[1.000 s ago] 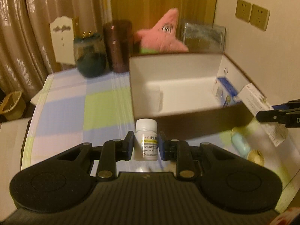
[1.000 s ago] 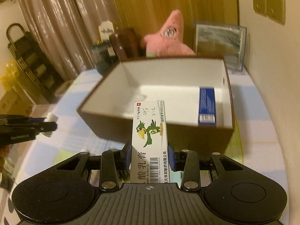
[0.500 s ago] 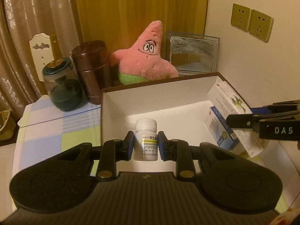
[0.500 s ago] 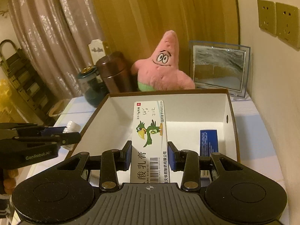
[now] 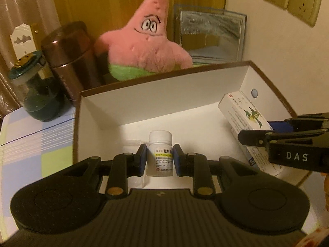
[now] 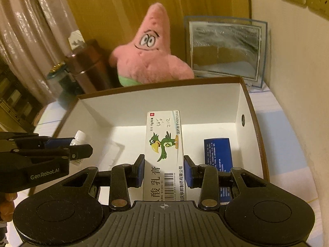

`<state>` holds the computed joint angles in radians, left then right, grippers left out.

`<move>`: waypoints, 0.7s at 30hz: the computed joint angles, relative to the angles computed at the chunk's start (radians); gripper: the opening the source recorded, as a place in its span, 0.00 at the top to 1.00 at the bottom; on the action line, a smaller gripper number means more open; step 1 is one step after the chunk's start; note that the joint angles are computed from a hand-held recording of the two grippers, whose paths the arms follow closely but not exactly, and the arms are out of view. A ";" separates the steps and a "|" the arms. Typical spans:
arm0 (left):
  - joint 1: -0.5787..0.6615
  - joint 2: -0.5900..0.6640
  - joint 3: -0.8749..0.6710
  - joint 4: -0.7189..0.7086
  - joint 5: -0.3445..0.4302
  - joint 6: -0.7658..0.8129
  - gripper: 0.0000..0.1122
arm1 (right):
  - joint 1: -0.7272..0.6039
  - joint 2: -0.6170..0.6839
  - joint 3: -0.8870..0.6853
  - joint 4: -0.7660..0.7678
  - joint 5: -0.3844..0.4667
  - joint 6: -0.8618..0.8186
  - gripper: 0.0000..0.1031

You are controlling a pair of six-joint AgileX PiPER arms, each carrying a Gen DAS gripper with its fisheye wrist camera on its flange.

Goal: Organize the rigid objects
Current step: 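Carry the pill bottle into the brown box while the right tool carries the ointment box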

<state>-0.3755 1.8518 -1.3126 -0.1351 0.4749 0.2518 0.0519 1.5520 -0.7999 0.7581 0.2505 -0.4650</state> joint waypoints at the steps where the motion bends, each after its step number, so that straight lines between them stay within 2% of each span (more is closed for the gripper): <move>1: -0.001 0.015 -0.013 0.007 0.003 -0.004 0.78 | -0.001 0.017 -0.009 0.000 -0.002 -0.003 0.63; 10: -0.009 0.154 -0.150 0.034 0.038 -0.019 0.78 | -0.007 0.137 -0.091 -0.057 -0.007 0.042 0.63; 16: -0.019 0.212 -0.208 0.048 0.047 -0.024 0.78 | -0.009 0.174 -0.118 -0.117 -0.022 0.088 0.63; 21: -0.020 0.238 -0.232 0.031 0.047 -0.014 0.76 | 0.000 0.188 -0.123 -0.110 -0.056 0.066 0.63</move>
<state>-0.3958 2.0899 -1.5444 -0.1044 0.5218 0.2381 0.0520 1.7396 -0.9224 0.6482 0.1946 -0.3990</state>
